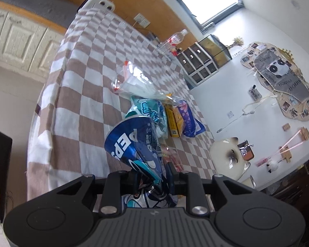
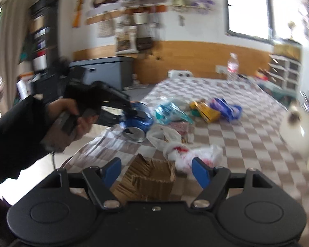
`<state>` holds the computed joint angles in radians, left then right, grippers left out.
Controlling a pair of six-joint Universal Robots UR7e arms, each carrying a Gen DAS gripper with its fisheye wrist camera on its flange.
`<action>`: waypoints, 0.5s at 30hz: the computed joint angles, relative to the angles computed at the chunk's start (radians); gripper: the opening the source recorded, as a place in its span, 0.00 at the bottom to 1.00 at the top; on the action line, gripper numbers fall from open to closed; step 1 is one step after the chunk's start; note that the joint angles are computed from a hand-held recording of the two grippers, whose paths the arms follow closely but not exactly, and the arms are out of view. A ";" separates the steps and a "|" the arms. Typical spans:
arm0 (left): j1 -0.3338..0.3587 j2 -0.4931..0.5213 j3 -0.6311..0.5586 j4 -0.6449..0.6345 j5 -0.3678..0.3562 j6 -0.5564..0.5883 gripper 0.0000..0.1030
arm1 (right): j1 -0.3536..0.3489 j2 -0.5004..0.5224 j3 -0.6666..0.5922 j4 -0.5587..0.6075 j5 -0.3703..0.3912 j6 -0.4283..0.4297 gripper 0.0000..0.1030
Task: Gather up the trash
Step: 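Grasp the blue can with the left tool while the right tool grasps the cardboard, then carry the blue can and cardboard with both tools over the wastebasket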
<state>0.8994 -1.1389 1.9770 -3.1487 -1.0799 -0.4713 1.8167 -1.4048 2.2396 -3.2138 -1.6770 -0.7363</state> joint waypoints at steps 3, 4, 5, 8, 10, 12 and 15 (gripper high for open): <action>-0.027 -0.023 0.039 -0.030 0.030 0.029 0.26 | 0.023 0.026 0.027 -0.074 -0.057 0.085 0.88; -0.036 -0.031 0.053 -0.041 0.040 0.038 0.26 | 0.033 0.041 0.033 -0.108 -0.078 0.096 0.93; -0.044 -0.042 0.066 -0.048 0.046 0.043 0.26 | 0.047 0.061 0.038 -0.148 -0.107 0.096 0.94; -0.062 -0.076 0.104 -0.057 0.046 0.046 0.26 | 0.092 0.119 0.033 -0.220 -0.206 0.070 0.97; -0.072 -0.098 0.127 -0.059 0.046 0.048 0.26 | 0.125 0.162 0.026 -0.257 -0.277 0.014 0.98; -0.086 -0.117 0.147 -0.063 0.063 0.056 0.26 | 0.162 0.232 0.020 -0.355 -0.363 -0.089 0.98; -0.111 -0.136 0.178 -0.087 0.101 0.095 0.26 | 0.198 0.324 -0.003 -0.469 -0.455 -0.193 1.00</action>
